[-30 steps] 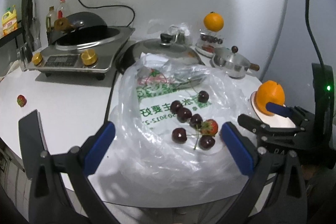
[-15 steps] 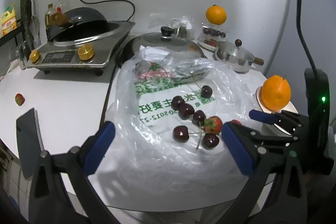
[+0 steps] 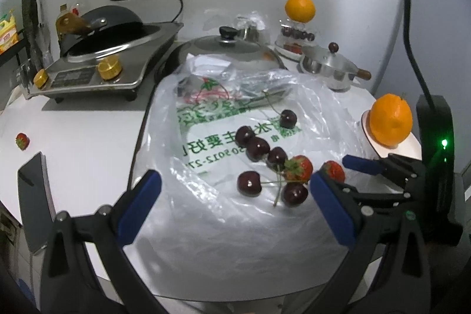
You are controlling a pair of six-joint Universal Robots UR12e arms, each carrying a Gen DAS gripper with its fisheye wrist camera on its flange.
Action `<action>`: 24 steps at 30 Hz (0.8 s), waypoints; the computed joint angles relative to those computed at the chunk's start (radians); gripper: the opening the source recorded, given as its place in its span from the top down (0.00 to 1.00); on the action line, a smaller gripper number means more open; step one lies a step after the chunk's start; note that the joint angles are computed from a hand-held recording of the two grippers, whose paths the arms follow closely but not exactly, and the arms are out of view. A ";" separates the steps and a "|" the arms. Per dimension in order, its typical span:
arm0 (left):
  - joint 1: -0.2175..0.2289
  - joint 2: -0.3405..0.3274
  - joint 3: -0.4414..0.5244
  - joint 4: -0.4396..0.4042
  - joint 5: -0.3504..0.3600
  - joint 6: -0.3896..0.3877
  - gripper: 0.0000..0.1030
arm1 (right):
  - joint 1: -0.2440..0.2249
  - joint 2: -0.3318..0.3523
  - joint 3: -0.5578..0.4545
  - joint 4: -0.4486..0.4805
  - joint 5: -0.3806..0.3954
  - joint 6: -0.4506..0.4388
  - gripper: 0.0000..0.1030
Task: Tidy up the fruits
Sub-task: 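Move the right gripper back to a red strawberry in the bag, then close the right gripper on the strawberry and lift it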
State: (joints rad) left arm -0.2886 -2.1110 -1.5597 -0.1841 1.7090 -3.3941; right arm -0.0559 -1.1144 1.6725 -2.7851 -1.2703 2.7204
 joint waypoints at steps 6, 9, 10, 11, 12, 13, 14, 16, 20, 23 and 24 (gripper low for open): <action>-0.004 -0.008 0.014 -0.018 0.003 0.010 0.01 | -0.001 0.007 -0.005 0.009 -0.003 -0.015 0.48; -0.007 -0.013 0.022 -0.029 0.006 0.014 0.01 | -0.001 0.009 -0.004 0.007 -0.006 -0.022 0.51; -0.008 -0.014 0.024 -0.031 0.006 0.015 0.01 | -0.001 0.010 -0.004 0.005 -0.010 -0.028 0.53; -0.009 -0.015 0.025 -0.033 0.006 0.017 0.01 | 0.000 0.011 -0.003 0.003 -0.014 -0.033 0.54; -0.010 -0.016 0.027 -0.036 0.007 0.019 0.01 | 0.000 0.012 -0.003 0.001 -0.016 -0.038 0.55; -0.012 -0.017 0.030 -0.040 0.009 0.023 0.01 | 0.000 0.012 0.000 -0.003 -0.017 -0.041 0.56; -0.013 -0.018 0.032 -0.044 0.012 0.026 0.01 | 0.000 0.012 0.000 -0.007 -0.016 -0.041 0.57; -0.015 -0.021 0.038 -0.056 0.015 0.030 0.01 | -0.005 0.012 0.002 -0.017 0.000 -0.034 0.61; -0.018 -0.026 0.046 -0.066 0.011 0.041 0.02 | -0.011 0.012 0.002 -0.021 0.027 -0.022 0.62; -0.020 -0.030 0.054 -0.076 0.002 0.056 0.02 | -0.019 0.008 0.003 -0.027 0.052 -0.005 0.62; -0.021 -0.032 0.056 -0.078 0.002 0.058 0.02 | -0.022 0.007 0.004 -0.032 0.062 -0.001 0.62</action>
State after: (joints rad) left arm -0.3093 -2.1425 -1.5032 -0.2620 1.7111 -3.3362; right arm -0.0781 -1.1076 1.6767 -2.8170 -1.2079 2.7198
